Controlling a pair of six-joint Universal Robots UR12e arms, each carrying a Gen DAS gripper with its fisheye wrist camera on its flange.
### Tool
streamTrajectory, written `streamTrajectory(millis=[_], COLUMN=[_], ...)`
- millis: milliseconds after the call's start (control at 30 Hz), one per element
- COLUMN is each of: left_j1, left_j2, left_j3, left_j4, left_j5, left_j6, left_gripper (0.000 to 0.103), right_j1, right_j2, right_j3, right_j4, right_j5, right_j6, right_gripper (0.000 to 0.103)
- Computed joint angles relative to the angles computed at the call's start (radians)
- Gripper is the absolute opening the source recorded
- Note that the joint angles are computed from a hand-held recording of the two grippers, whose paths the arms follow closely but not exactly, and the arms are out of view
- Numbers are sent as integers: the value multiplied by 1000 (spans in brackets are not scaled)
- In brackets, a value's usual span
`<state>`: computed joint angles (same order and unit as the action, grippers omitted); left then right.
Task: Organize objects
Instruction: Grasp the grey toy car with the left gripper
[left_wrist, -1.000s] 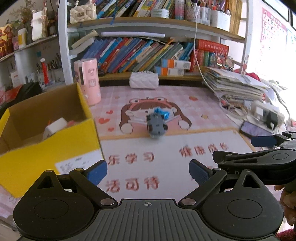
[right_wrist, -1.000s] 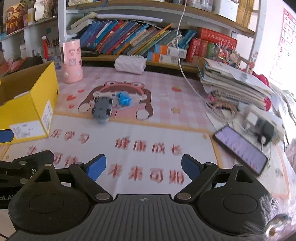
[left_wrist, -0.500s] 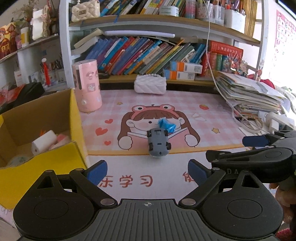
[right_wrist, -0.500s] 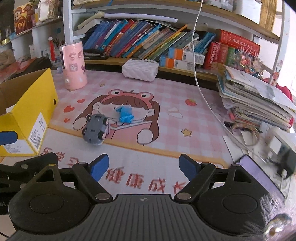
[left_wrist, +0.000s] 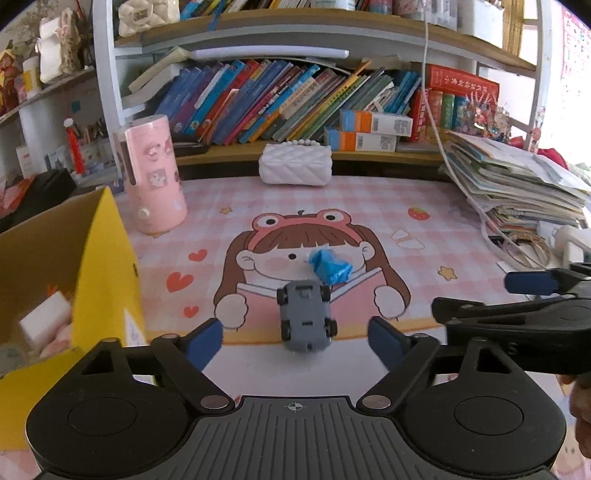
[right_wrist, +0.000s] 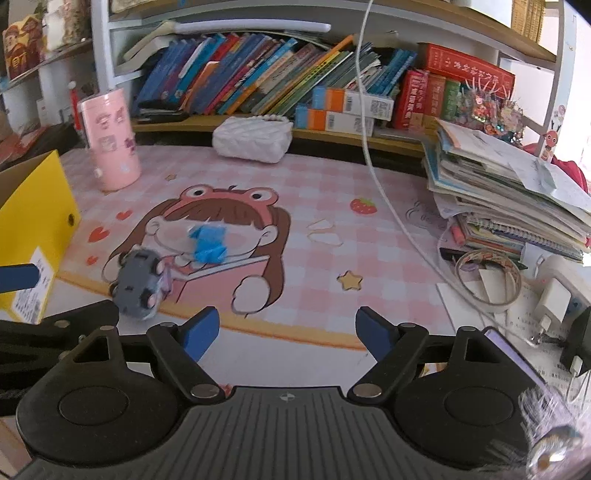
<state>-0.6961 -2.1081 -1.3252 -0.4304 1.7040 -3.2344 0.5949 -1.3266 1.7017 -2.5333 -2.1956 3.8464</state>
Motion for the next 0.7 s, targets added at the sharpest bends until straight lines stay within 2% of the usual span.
streamTrajectory(millis=[167,367,533,600,700], left_j1=[3,13,13,14,15], left_j2=[-46,-81,-98,-99,-95], left_j3=[61,100,120,121,114], left_j4=[-48,-90,-125,-131,-131], left_j5=[-1,-32,-18,-22,-18], left_j6=[-35,-98,-87,-72,-62], left_gripper=[75,69,54,44,42], right_j1=[-12,-22,-24,-25,-27], right_j2=[5,8,10,10,12], right_j3=[0,0,1,1,0], right_j4=[-14,-35,-47,-45,-47], right_j5=[-27,-21,-21,-18,-12], right_j6=[-9,-38,-54,-51,-48], right_gripper=[78,78,78,78,78])
